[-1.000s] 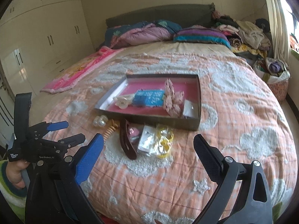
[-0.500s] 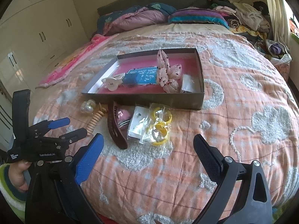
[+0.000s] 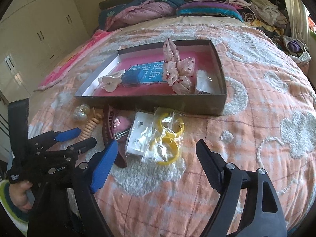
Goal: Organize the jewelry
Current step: 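Grasp the orange spiral hair tie with the left tool while the right tool grasps the yellow hair-tie bag, then carry the spiral tie into the tray with the left tool while the right tool drops the bag in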
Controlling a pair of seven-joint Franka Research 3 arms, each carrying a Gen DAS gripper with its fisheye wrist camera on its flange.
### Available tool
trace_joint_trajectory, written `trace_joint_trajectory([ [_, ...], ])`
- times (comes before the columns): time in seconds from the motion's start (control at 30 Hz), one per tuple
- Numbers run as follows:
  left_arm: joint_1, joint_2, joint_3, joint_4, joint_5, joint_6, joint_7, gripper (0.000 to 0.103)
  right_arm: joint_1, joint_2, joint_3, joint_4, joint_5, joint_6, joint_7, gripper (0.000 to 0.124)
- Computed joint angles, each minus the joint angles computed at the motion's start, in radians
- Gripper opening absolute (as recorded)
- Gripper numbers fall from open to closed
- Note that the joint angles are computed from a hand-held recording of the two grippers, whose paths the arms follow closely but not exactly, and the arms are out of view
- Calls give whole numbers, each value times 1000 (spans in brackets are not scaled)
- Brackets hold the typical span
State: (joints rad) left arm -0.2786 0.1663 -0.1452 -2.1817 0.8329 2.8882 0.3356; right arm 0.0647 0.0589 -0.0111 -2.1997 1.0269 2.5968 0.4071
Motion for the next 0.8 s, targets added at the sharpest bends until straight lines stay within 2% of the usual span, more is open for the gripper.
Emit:
trace_joint_trajectory([
  [0.07,2,4,-2,1,-4,5,15,44,4,18,4,15,-15,3,21,77],
  [0.13,2,4,-1,-3,-2,15,25,26,6,31,9,27,-20,5,32,76],
  [0.23,0,1,4,-7,2,19,27,10,9,44,17,40,-29,15,44,75],
  [0.43,27,-35,5,-66,-40,113,46,10,7,85,25,69,-64,33,93,68],
  [0.53,30,-57,3,-89,-50,135,52,10,-7,106,25,84,-78,5,125,58],
  [0.6,33,-71,0,-99,-53,144,52,10,-19,111,26,85,-77,-12,125,45],
  [0.7,41,-90,-5,-111,-59,160,51,10,-42,108,22,80,-59,-47,104,36],
  [0.8,45,-105,-10,-115,-50,164,41,10,-52,89,17,59,-47,-48,82,35],
])
